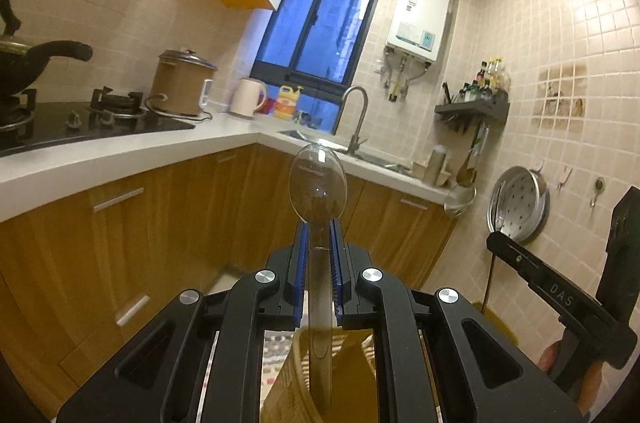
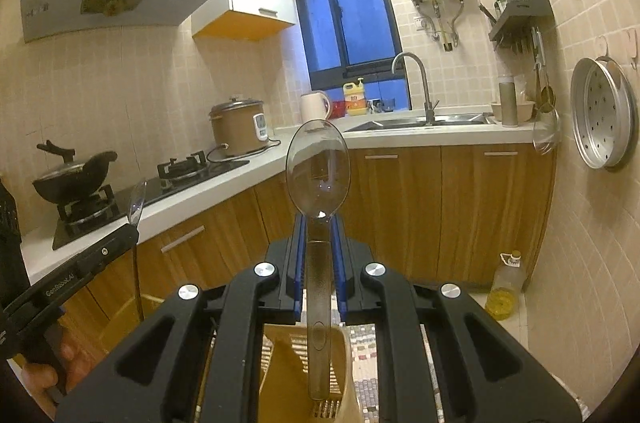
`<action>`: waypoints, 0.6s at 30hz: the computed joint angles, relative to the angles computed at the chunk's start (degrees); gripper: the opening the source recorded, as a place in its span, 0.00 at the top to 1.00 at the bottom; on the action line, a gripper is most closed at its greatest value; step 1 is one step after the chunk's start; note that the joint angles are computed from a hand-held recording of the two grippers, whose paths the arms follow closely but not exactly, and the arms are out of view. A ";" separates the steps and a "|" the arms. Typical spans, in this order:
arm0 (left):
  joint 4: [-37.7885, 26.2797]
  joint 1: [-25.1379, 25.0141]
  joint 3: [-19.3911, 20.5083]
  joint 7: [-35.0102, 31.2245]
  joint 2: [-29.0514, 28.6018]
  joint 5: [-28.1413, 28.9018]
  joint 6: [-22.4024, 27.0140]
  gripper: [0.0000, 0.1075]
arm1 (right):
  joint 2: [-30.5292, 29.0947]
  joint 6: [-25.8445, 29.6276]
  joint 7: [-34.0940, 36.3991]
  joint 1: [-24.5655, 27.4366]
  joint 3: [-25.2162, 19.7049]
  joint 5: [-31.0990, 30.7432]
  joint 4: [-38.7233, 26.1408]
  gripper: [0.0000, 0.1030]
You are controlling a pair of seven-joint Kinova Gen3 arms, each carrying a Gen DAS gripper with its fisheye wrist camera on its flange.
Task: Organize utensils
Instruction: 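Open both tools to drop the spoons into the beige holder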
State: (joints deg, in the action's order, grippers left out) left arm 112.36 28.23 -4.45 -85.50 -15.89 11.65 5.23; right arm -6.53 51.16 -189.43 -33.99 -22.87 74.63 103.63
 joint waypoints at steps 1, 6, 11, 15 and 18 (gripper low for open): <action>0.11 -0.72 0.64 0.21 -0.15 -0.14 0.39 0.92 | 0.06 0.37 0.14 -0.14 -0.22 -0.06 0.16 0.90; 0.99 -0.08 -0.25 -0.39 -0.81 0.16 1.25 0.91 | -0.12 2.20 1.17 -1.21 -1.06 -0.99 0.65 0.89; 1.94 0.94 -1.43 -1.42 -2.65 1.22 2.96 0.77 | -1.51 1.54 4.89 -1.22 -1.17 -5.87 0.31 0.85; 2.48 -1.08 0.27 -1.35 -4.68 1.20 4.79 0.73 | -2.71 3.89 4.49 -0.84 -3.47 -6.82 0.78 0.63; 2.51 -1.11 -0.07 -1.59 -6.37 1.79 6.51 0.73 | -3.47 5.19 5.35 -0.76 -4.72 -7.91 0.38 0.58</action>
State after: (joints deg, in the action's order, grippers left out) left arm 114.87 27.12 -4.53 -87.10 -22.25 13.44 11.74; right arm -10.00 56.34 -184.08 -34.75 -27.59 66.72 104.01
